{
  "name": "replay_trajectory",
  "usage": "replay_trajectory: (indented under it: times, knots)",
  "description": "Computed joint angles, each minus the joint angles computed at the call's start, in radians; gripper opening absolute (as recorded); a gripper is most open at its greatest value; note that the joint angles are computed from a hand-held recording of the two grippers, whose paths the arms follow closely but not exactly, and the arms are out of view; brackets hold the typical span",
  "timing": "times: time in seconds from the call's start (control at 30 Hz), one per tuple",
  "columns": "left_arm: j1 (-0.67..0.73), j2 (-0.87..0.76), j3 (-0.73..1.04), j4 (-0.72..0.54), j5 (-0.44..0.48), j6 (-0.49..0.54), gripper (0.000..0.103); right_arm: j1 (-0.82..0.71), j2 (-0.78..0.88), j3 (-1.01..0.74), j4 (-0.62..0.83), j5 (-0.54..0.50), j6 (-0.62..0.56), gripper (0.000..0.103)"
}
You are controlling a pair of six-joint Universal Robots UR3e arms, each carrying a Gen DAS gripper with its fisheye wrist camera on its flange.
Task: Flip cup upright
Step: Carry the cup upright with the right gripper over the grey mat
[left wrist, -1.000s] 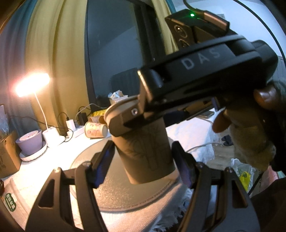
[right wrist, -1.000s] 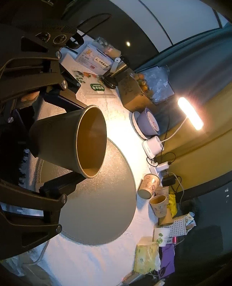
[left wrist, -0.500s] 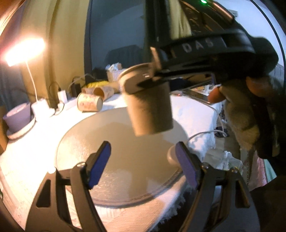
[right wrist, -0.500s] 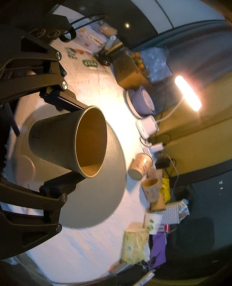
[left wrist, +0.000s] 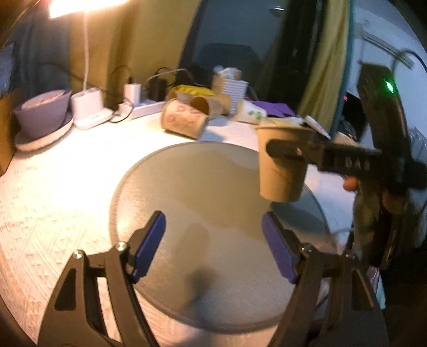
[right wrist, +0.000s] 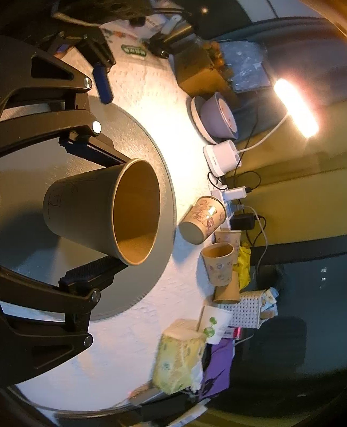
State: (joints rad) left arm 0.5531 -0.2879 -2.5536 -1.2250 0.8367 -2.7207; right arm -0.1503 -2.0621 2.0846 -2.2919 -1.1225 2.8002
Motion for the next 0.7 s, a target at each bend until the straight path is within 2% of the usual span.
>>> replay_trajectory:
  times: [0.1, 0.2, 0.3, 0.53, 0.7]
  knots:
    - [0.033, -0.054, 0.010, 0.037, -0.007, -0.009, 0.076, 0.046, 0.076, -0.016, -0.081, -0.029, 0.018, 0.069]
    - [-0.006, -0.156, 0.001, 0.178, 0.025, -0.080, 0.076, 0.087, 0.145, -0.040, -0.148, -0.057, 0.029, 0.069]
    - [-0.013, -0.211, -0.005, 0.241, 0.037, -0.106, 0.076, 0.121, 0.197, -0.051, -0.216, -0.087, 0.026, 0.069]
    - [-0.042, -0.299, -0.015, 0.328, 0.077, -0.156, 0.076, 0.145, 0.226, 0.003, -0.335, -0.107, -0.014, 0.069]
    - [-0.056, -0.313, -0.024, 0.357, 0.088, -0.176, 0.076, 0.138, 0.199, 0.042, -0.353, -0.104, -0.032, 0.069]
